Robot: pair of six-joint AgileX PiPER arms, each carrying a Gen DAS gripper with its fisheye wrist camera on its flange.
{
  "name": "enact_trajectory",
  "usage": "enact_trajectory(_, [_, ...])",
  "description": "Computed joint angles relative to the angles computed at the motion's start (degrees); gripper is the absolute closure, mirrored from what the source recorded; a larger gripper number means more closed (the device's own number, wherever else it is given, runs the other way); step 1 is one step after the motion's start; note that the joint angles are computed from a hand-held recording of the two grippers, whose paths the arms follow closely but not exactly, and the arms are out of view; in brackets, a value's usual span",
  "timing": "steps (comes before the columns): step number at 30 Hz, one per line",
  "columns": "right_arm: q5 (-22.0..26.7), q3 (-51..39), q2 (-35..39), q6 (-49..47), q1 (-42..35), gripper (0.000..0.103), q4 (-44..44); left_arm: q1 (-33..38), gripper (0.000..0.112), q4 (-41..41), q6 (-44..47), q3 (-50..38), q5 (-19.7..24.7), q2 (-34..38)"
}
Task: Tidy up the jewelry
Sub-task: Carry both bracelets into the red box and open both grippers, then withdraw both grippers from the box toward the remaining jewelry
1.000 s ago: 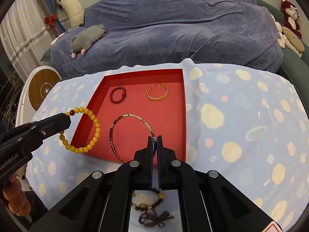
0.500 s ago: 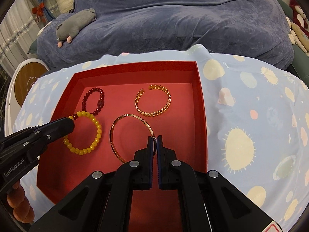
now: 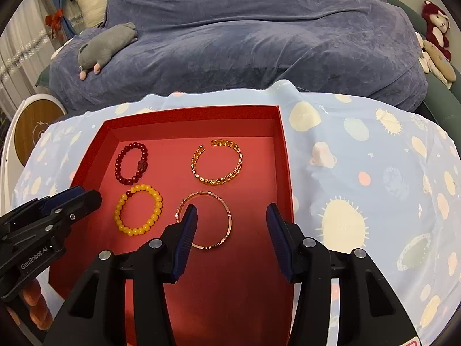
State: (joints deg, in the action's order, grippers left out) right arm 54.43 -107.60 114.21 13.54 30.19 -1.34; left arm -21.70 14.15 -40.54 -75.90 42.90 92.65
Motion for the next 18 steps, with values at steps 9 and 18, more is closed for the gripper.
enact_trajectory(9, [-2.30,14.58,-12.87,1.30,-0.21,0.054,-1.67,-7.42,0.077,7.19,-8.13,4.02,5.28,-7.98])
enact_trajectory(18, [-4.46,33.41,-26.68,5.14,1.75,0.054,-3.67,-19.62,0.074,13.93,-21.70,12.14,11.86,-15.83])
